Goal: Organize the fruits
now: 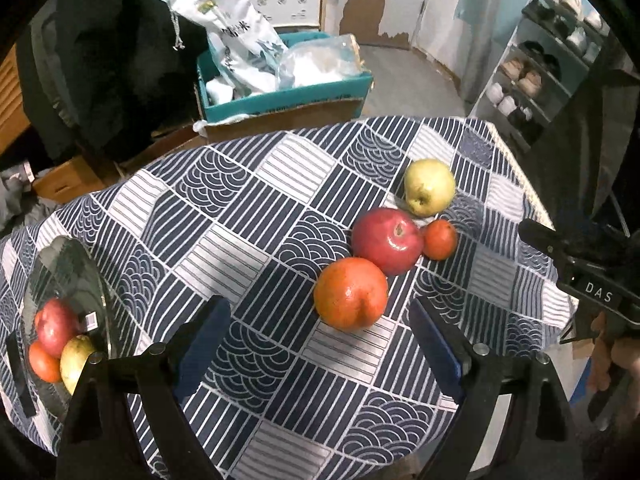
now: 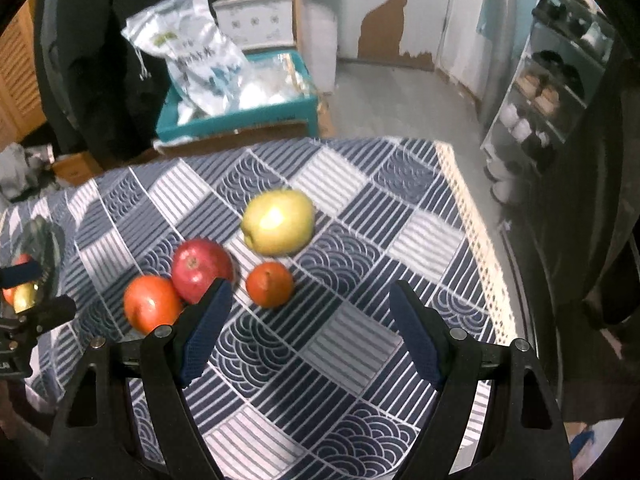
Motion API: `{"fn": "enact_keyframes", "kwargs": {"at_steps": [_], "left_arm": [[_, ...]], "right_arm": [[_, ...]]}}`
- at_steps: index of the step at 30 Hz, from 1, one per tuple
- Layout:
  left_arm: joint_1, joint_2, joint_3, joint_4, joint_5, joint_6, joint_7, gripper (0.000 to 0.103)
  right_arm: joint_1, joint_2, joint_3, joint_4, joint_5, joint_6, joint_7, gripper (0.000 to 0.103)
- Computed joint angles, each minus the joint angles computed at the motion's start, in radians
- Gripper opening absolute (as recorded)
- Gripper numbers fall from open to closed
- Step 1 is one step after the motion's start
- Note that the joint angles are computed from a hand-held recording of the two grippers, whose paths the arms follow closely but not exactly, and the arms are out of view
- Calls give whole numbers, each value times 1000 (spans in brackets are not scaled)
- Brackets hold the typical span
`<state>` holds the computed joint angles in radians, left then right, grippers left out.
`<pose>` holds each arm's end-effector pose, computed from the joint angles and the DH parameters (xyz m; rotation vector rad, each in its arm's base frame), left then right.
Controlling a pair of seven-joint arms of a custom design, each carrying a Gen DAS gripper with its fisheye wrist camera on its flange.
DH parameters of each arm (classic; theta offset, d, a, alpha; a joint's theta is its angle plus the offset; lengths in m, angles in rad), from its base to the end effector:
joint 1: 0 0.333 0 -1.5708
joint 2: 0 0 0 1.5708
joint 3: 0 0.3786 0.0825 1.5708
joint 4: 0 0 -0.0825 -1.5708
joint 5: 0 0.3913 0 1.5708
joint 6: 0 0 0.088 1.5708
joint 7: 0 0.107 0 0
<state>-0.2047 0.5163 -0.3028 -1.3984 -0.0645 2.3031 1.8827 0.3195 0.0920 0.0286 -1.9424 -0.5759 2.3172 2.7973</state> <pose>0.7012 -0.3273 0.5151 -1.2244 2.6950 -0.6612 0.5861 0.2012 0.5257 -1.3725 2.4283 -0.6721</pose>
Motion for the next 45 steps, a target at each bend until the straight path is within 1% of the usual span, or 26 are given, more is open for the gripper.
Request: {"fn": "enact_keyframes", "kwargs": {"at_steps": [8,13,20,24,29,31,34,35,39,42,44,45], "left_arm": [[-50,37,16,-11,93,30,-2,92],[-79,65,25,-5,150,30,-5,92],[-84,123,21,54,141,-26,-29,92],[-91,154,24,86,144,-56,-40,92],[-86,179,18,113,127,-82,-42,91],[-79,187,11,122,113,-86,-37,85],[-70,211,-4,160,83,-125,-12,77],[-63,214,-14,165,67,-134,5,70],[-70,202,-4,147,70,-114,24,69],[-75,184,9,115,88,-76,21,69],[-69,195,10,133,85,-85,19,69],[-66,198,12,141,83,-90,15,69]], "right_arm": [[-8,41,-12,-16,86,25,-64,81],[-9,58,-21,-30,140,41,-106,81],[-7,71,-31,-39,181,73,-141,81],[-10,81,-35,-46,209,120,-167,81],[-9,101,-45,-45,239,160,-194,81],[-9,110,-49,-42,251,173,-207,81],[-11,122,-54,-42,276,198,-230,81],[-12,127,-56,-40,284,207,-238,81],[-8,148,-64,-25,308,216,-265,81],[-6,166,-71,-11,320,223,-288,81],[-4,179,-74,0,331,227,-303,80],[-2,185,-76,5,335,228,-310,78]]}}
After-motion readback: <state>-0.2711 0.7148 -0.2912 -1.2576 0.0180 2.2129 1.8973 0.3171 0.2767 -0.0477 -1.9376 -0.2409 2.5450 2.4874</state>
